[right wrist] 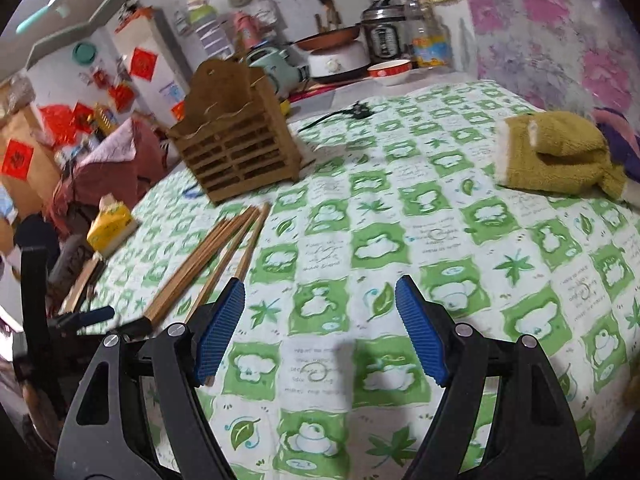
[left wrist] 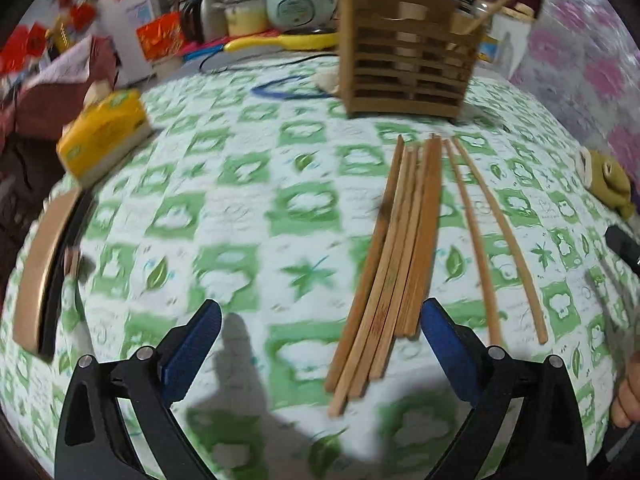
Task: Organize utensils
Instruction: 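Open the right gripper and bring it back over the chopstick pile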
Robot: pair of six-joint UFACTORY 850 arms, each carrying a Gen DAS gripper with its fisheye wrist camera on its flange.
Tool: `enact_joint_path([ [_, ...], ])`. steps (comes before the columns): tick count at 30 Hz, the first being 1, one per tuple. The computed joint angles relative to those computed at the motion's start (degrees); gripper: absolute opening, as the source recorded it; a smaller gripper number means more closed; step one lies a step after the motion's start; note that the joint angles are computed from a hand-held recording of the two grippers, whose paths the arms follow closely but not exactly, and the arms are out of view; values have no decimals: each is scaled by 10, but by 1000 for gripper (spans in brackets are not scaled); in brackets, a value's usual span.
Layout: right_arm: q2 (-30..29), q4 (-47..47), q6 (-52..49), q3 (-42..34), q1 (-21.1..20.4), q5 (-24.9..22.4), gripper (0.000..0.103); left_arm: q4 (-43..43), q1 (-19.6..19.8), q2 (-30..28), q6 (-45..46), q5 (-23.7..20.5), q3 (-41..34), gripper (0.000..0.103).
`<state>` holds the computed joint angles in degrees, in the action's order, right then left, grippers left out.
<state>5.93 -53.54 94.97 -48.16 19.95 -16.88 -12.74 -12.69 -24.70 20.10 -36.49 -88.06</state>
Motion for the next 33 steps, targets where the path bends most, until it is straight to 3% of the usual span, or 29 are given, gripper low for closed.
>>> enact_joint_path([
  [4,-16,106,-162,-22,21,-8,76,-7,14,10,2,4,10,98],
  [12,-58,17,-199,-69,110,-118,74,8,23,34,22,7,40,98],
  [17,-53,38,-204,-65,97,-104,76,8,39,59,32,30,75,98],
  [21,-52,43,-202,-64,95,-103,76,89,39,60,-51,55,77,98],
  [23,-55,32,-197,-66,100,-110,76,116,34,49,-79,45,66,98],
  [33,-38,25,-164,-49,86,-81,76,62,-8,64,9,52,87,97],
])
